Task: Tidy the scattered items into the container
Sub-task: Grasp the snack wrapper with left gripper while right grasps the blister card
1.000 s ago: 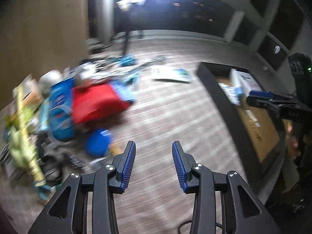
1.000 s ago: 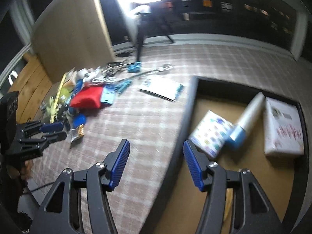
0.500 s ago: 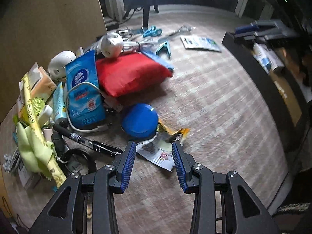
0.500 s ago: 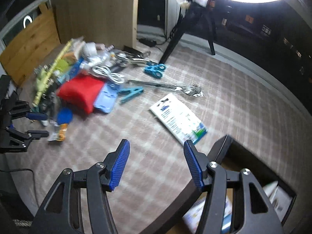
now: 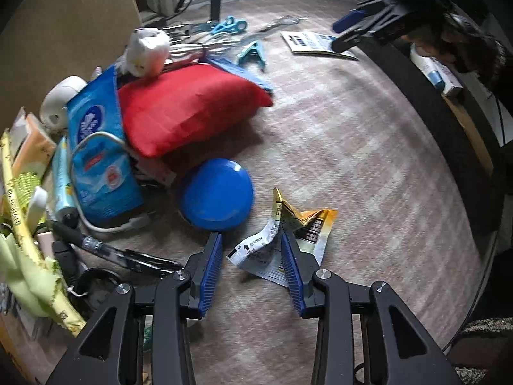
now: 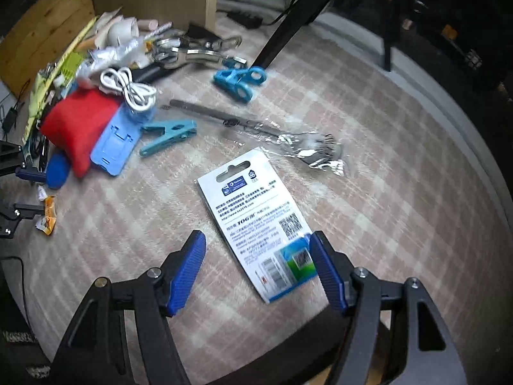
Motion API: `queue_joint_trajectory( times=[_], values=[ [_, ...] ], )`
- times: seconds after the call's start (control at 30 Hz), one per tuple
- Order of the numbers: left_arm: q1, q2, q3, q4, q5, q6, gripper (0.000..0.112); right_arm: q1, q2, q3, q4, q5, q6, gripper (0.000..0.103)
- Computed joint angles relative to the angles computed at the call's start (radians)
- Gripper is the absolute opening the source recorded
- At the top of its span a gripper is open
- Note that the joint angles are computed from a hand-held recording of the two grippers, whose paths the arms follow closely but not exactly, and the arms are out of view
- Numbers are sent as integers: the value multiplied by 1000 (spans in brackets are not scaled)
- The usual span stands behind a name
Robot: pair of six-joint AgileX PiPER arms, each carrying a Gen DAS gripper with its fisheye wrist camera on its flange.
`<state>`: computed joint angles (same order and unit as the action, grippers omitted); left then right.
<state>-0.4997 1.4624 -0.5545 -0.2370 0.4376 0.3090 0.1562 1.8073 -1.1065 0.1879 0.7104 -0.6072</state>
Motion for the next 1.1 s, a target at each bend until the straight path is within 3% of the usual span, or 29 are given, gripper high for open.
queue_joint_trajectory(
  times=[0.27,0.37,0.43,0.5,0.57,0.63,0.9,1.1],
  values=[
    [-28,-2,2,-65,10,50,34,2,97,-93,-5,38,-38,81],
    [-20,-8,5,-124,24,105,34,-1,98,-97,4,41,-38,81],
    [-32,-14,9,-106,22,77,31,8,92,-96,-8,46,-2,79],
    [-38,-19,12,-116,22,66,21,16,75,-81,-5,43,5,65],
    [-20,-13,4,-181,44,129,15,13,59,-73,21,56,-2,58],
    [-30,-13,0,-173,36,110,15,3,47,-62,71,77,-27,57],
    [-69,-56,6,-153,26,-10,11,-13,-43,52,194,23,-42,55],
    [-115,-138,-17,-108,46,-152,11,-72,-200,143,332,33,-65,55]
  ],
)
